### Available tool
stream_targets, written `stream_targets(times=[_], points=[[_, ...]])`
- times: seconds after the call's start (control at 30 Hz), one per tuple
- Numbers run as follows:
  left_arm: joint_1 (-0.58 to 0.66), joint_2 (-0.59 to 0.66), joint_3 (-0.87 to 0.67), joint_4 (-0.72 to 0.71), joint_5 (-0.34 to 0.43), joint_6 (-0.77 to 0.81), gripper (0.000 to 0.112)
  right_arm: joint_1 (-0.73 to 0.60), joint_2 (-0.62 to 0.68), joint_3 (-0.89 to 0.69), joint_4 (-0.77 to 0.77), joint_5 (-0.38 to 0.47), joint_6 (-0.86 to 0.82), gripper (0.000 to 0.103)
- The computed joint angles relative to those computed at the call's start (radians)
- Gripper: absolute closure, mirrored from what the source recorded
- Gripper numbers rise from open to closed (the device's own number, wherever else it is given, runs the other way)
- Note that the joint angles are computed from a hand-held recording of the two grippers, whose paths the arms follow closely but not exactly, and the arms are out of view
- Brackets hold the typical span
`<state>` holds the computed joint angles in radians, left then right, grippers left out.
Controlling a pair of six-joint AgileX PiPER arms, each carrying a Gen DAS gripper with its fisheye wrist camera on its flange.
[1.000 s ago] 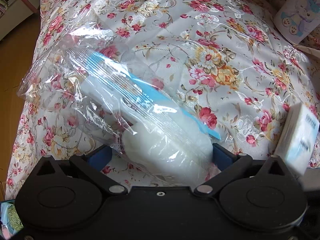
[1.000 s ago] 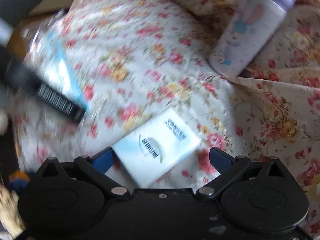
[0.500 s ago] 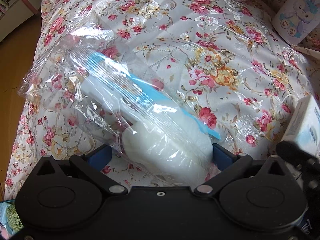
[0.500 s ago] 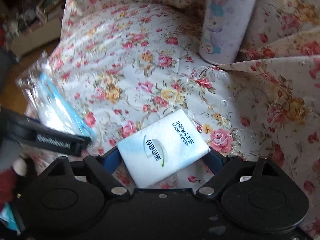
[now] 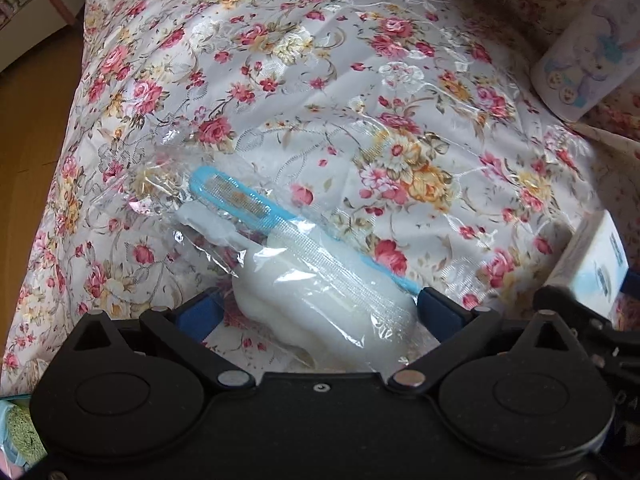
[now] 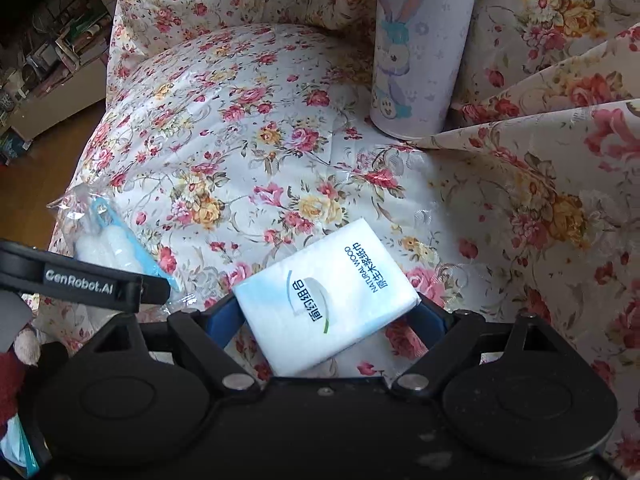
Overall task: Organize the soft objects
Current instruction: 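Lift the plastic bag with the left gripper while the right gripper holds the tissue pack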
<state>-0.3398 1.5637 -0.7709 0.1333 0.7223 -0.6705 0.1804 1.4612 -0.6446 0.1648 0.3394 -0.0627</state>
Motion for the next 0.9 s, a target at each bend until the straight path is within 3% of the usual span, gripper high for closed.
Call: stream_targets(times=[0.4,0.6,0.67,0.7,0.9], points=[[0.097,-0.09,0.016,-0.098,-0.024,0.087,0.013,0.003,0.002,-0.004,-0.063,0.007,0.085,0.016],[0.026,-0.04,0.009,-0.012,-0.026,-0.043,0.013,0.018,-0.003,0.0,-0.095,0.004,0.117,0.016],[-0.014,-0.008,0.0,0.038,-0.015,-0.116,0.018,0.026,0.0,-0.001,-0.131,0.001,0.151,0.016],[-0.028,0.006,-0.004,0.055,-0.009,-0.137,0.026,0.027,0.001,-0.001,-0.136,0.0,0.154,0.016],[-0.068,-0.014,0.004,0.085,-0.019,-0.19,0.051,0.032,-0.001,0.002,-0.152,-0.012,0.165,0.016]])
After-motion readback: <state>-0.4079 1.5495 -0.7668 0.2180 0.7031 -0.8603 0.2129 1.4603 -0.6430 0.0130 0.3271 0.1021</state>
